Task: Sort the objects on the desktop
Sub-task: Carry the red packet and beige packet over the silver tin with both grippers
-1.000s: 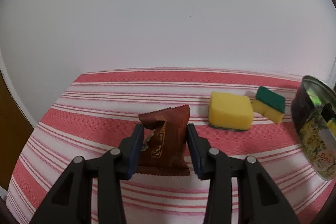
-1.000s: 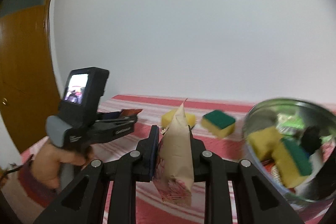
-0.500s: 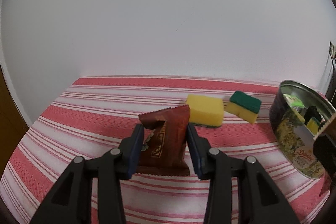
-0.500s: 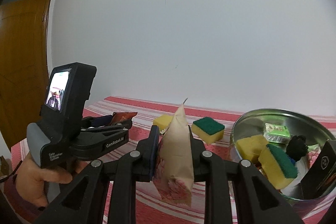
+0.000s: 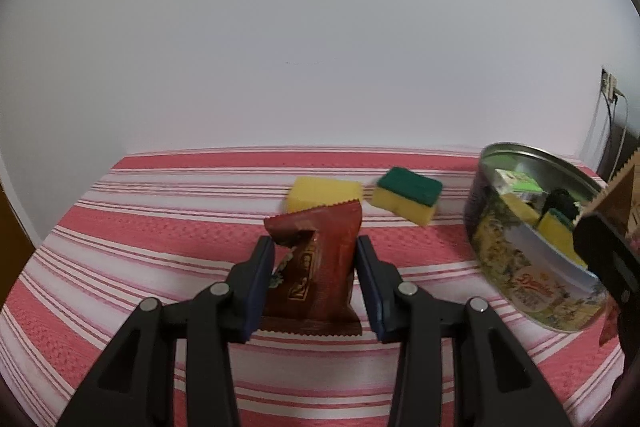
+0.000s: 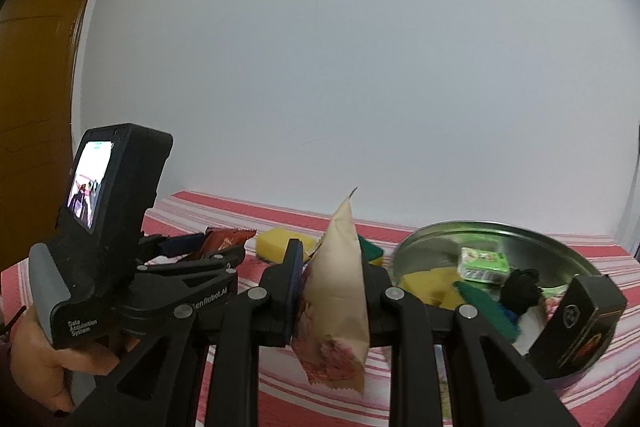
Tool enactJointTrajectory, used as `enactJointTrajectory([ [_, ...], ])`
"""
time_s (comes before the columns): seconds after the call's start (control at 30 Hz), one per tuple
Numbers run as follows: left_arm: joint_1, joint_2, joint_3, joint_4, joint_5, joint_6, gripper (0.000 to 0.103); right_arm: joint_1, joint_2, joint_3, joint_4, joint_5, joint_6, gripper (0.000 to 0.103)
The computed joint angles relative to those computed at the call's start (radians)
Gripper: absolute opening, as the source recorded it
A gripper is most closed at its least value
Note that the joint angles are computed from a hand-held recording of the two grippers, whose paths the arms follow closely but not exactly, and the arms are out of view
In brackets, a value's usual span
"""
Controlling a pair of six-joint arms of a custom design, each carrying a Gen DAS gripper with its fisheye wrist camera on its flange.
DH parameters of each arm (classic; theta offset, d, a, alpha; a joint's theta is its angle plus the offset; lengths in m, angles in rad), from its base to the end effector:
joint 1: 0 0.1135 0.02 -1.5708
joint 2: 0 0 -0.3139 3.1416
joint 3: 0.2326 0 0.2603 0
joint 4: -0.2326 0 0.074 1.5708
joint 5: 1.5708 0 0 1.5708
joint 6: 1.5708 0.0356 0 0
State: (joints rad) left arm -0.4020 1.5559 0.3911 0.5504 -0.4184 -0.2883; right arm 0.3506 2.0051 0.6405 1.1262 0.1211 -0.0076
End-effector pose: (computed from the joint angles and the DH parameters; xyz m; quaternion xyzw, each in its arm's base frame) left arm 0.2427 -0.0875 0.1570 -0.0461 0.8725 0.0212 0.4860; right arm 0.3480 0.1227 0.1368 -0.1030 0.7788 0.0584 0.6159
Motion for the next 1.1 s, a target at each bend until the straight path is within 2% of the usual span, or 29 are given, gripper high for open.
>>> enactJointTrajectory([
  [0.47, -0.188, 0.06, 0.072, 0.004, -0.071, -0.039, 0.041, -0.087, -0.038, -0.085, 0.086, 0.047, -0.036, 0.025],
  [0.7, -0.253, 0.105, 0.153, -0.025, -0.095, -0.036, 0.041, -0.157, -0.076, -0.122, 0.094, 0.031, 0.005, 0.025],
  [0.9, -0.296, 0.137, 0.245, -0.061, -0.114, -0.008, 0.041, -0.223, -0.127, -0.152, 0.089, 0.007, 0.029, 0.025],
  [1.1, -0.314, 0.19, 0.353, -0.097, -0.094, 0.003, 0.041, -0.307, -0.163, -0.14, 0.016, -0.029, 0.044, 0.025],
])
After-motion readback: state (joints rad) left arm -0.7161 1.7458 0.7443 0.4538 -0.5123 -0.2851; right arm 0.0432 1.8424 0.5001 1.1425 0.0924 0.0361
